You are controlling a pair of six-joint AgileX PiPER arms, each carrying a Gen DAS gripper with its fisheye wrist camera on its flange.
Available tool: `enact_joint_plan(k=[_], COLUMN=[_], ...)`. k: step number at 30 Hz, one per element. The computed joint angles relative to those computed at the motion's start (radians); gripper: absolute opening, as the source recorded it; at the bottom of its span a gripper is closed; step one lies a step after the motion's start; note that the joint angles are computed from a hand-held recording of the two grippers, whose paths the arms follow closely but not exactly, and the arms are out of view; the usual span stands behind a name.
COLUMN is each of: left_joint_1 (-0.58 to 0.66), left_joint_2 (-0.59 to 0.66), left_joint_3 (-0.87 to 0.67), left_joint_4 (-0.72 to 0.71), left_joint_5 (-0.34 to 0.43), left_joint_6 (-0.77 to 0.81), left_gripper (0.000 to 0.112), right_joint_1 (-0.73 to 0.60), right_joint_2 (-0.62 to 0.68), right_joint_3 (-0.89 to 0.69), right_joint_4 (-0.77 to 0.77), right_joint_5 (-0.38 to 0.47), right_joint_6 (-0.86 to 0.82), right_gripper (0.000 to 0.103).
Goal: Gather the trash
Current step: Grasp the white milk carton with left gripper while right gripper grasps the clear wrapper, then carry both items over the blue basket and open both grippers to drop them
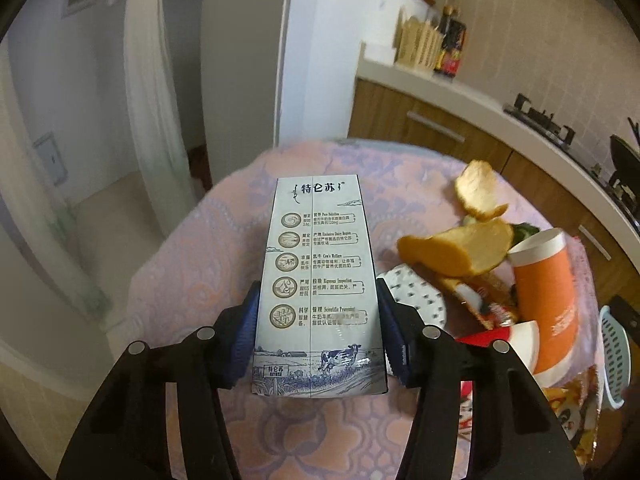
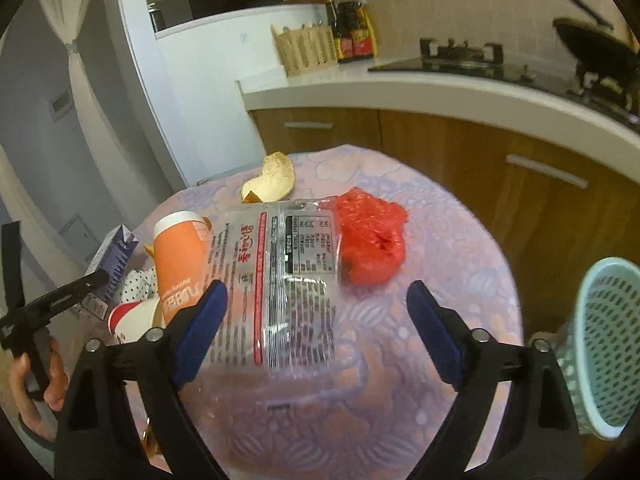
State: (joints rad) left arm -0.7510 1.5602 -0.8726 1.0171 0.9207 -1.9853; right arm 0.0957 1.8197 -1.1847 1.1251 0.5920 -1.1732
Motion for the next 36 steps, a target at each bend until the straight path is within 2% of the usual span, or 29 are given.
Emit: enact_joint_plan(k=[3,6,8,10,11,13,15,21,23,27,32,36], left_joint_1=[-0.038,-0.052,-0.066,-0.078,-0.085,-0.098,-0.116,-0.19,-0.215,-0.265,-0.33,-0.358], left_joint_2=[-0.003,-0.002,0.018,0.035,0.044,0.055,0.065,0.084,0.1,0.138,0.265,0.403], left_joint_3=[-0.025,-0.051,-0.08,-0.102,-0.115,-0.134,-0.154,-0.219,-0.256,-0.343,-0.57,-0.79], left_joint_4=[0.028,0.042,0.042,0.04,0.039,0.039,0.043,0.053,0.058,0.081,0.115,0.107], left_joint_5=[0.046,0.045,0.059,0.067,0.068,0.071,0.086,0.15,0.172,0.191,0.197,0.177], left_joint_6=[-0.014,0.011,0.035,0.051,0.057,0.064,0.066,0.085,0.098,0.127,0.222,0.335], left_gripper=[0.052,0.052,0.052,0.052,0.052,0.052,0.052,0.052,0.052,0.052,0.052,0.052], right_joint_1=[-0.013,-0.026,-0.031,-0.035,-0.039,-0.041,-0.049,-0.034,-0.028,-0.069,-0.236,-0.414], right_joint_2=[0.095,0.173,0.182,0.176,0.168,0.144,0.107,-0.07,-0.135,-0.233,-0.31,-0.295], right_joint_3=[-0.107,-0.193,-0.197,-0.188,-0.179,-0.161,-0.119,0.051,0.101,0.155,0.186,0.158], right_joint_4=[-0.05,-0.071,-0.058,-0.051,-0.049,-0.062,-0.046,0.033,0.057,0.094,0.129,0.132], right_joint_5=[0.092,0.188,0.211,0.228,0.241,0.243,0.229,0.078,0.031,0.009,0.041,0.107], right_joint_6=[0.099,0.172,0.174,0.16,0.153,0.16,0.128,-0.017,-0.06,-0.121,-0.189,-0.214], right_gripper=[0.092,0.092,0.09,0.07,0.065,0.046,0.042,0.022,0.021,0.019,0.019,0.018])
